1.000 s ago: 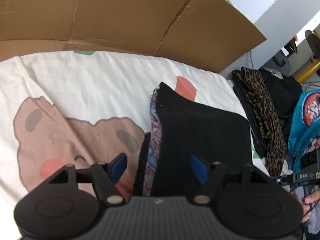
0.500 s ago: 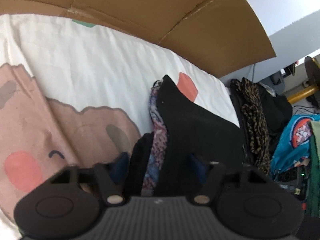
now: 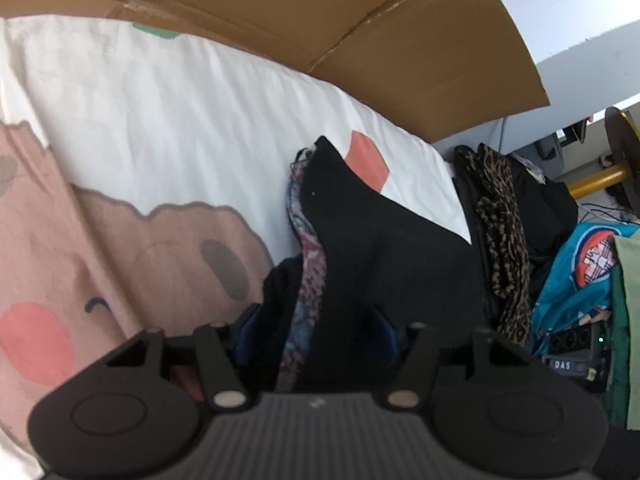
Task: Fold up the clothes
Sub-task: 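Close both tools on the edge of the whole clothes stack, then lift the clothes stack with both tools and carry it off the duvet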
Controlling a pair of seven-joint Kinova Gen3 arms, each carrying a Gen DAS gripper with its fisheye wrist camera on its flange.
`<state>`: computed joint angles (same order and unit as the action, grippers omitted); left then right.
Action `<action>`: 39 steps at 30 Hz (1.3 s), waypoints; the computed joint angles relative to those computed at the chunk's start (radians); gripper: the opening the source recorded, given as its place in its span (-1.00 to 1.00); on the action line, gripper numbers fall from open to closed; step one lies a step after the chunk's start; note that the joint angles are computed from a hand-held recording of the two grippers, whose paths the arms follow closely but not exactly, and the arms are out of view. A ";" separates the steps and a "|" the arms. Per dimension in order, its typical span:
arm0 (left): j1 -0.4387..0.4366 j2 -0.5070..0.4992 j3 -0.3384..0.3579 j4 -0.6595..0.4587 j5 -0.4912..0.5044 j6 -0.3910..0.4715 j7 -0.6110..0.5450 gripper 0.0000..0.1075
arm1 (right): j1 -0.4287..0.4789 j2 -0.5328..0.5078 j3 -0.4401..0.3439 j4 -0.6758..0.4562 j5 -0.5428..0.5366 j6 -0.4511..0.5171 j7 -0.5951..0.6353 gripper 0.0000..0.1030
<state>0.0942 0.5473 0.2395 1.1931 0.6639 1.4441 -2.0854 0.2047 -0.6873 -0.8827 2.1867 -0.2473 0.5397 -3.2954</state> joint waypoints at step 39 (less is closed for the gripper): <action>0.114 -0.359 -0.060 0.102 -0.182 -0.163 0.127 -0.47 | 0.348 0.224 -0.268 -0.589 0.185 0.550 0.197 -0.86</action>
